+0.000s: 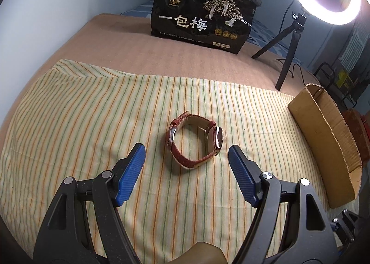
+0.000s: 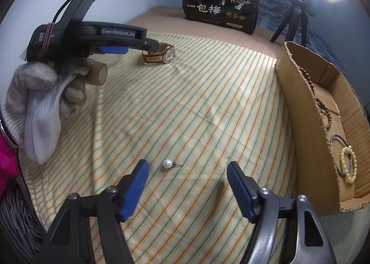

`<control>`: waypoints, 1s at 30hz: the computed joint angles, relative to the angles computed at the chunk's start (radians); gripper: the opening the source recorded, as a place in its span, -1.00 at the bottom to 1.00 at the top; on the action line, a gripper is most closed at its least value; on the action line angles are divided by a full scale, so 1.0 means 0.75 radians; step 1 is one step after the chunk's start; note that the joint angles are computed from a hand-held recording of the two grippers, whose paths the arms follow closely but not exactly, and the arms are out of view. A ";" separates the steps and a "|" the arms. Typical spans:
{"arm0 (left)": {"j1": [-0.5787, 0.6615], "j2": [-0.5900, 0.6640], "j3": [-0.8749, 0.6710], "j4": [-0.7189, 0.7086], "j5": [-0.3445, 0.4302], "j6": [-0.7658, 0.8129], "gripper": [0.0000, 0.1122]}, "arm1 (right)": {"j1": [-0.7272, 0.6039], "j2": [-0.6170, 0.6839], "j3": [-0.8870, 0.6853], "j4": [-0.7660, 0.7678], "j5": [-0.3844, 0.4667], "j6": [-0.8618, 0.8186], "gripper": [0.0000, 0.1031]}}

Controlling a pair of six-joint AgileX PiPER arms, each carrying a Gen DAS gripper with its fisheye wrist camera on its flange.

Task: Organize jewelry
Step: 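Close the left tool on the red-strap watch while the right tool grasps the other pearl earring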

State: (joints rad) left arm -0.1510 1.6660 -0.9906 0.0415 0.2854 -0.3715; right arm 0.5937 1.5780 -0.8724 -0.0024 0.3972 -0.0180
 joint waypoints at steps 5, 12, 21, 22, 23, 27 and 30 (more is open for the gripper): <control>-0.001 0.055 -0.039 -0.022 -0.011 0.022 0.36 | 0.013 0.032 -0.006 -0.033 -0.010 0.011 0.23; -0.026 0.116 -0.078 0.095 -0.019 -0.087 0.36 | 0.040 0.047 -0.007 -0.100 -0.029 0.050 0.04; -0.034 0.148 -0.088 0.171 -0.030 -0.161 0.19 | 0.017 0.037 -0.001 -0.006 -0.041 -0.045 -0.45; -0.035 0.148 -0.086 0.167 -0.033 -0.154 0.10 | 0.015 0.037 0.000 0.004 -0.042 -0.052 -0.52; -0.038 0.148 -0.086 0.173 -0.035 -0.153 0.08 | 0.014 0.038 0.000 0.011 -0.044 -0.056 -0.56; -0.049 0.146 -0.083 0.238 -0.036 -0.214 0.07 | 0.003 0.047 -0.010 0.049 -0.046 -0.087 -0.66; -0.043 0.135 -0.079 0.222 -0.034 -0.212 0.06 | -0.005 0.045 -0.015 0.078 -0.040 -0.110 -0.66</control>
